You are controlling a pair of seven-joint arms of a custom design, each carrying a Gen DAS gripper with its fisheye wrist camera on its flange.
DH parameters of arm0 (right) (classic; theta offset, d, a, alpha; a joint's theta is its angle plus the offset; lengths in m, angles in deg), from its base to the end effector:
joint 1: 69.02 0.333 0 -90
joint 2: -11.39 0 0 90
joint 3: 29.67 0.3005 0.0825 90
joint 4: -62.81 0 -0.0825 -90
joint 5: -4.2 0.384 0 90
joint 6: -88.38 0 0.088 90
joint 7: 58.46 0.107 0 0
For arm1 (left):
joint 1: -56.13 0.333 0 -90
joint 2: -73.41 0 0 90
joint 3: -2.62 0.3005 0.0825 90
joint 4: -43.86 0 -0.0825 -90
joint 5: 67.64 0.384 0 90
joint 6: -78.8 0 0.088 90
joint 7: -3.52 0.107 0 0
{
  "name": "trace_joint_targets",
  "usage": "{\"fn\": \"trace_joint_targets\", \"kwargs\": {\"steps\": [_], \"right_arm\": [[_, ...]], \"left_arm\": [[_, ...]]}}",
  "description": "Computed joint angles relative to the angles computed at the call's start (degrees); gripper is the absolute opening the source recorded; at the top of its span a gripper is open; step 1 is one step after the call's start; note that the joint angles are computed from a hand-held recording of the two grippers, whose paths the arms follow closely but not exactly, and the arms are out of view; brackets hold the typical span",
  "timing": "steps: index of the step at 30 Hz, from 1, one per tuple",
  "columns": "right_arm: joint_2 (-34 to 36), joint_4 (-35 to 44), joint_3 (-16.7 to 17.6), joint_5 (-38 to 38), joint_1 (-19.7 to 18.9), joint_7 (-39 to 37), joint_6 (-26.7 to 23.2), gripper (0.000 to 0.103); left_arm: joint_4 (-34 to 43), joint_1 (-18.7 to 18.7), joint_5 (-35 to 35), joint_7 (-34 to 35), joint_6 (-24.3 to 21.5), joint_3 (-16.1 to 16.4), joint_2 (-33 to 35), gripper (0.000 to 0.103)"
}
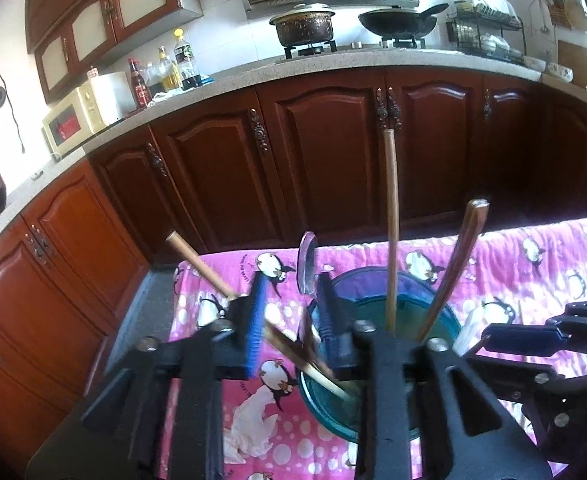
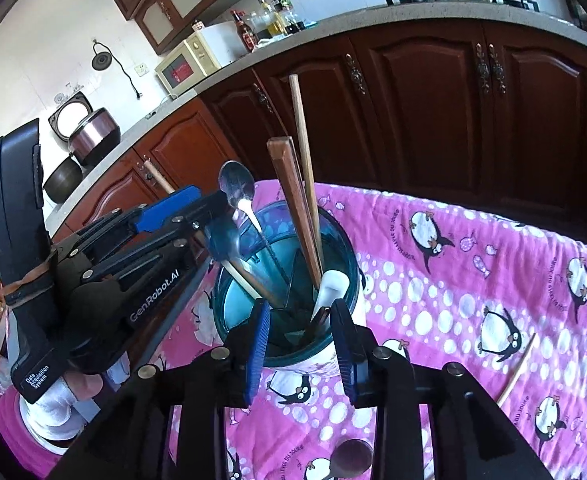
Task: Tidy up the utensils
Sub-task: 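Lower the spoons and fork into the holder and open both tools, then move both open tools back to the last spoon and chopstick on the cloth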
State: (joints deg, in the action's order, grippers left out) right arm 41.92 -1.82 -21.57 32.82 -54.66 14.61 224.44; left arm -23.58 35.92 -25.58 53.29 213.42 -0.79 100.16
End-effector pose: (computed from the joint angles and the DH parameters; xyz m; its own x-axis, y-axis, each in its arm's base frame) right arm 0.7023 0.2612 0.5786 0.4995 -0.7893 -0.3570 -0.7202 -0.1493 -0.6776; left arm 0.6813 -0.2746 0.5979 0.0638 -0.9808 -0.1841 -0.6090 0.1079 -0.7858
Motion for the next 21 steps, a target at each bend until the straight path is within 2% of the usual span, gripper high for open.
{"fn": "trace_joint_targets", "kwargs": {"steps": [6, 9, 11, 21], "right_arm": [[-2.83, -3.42, 0.21, 1.49, -0.53, -1.06, 1.52, 0.031], [-4.83, -6.05, -0.06, 1.47, -0.28, -1.76, 3.16, 0.039], [-6.00, -7.68, -0.14, 1.70, -0.21, -2.06, 4.15, 0.040], [-12.92, -16.22, -0.75, 3.35, -0.20, -3.51, 8.12, 0.044]], "left_arm": [[-1.70, -0.07, 0.17, -0.92, 0.37, -0.33, -1.78, 0.040], [-3.08, 0.10, 0.18, -1.82, 0.74, -0.61, -3.09, 0.046], [-3.96, 0.28, 0.09, -2.20, 0.87, -0.91, -3.92, 0.048], [-9.25, 1.14, 0.72, -5.34, 2.02, -2.42, -9.01, 0.054]]}}
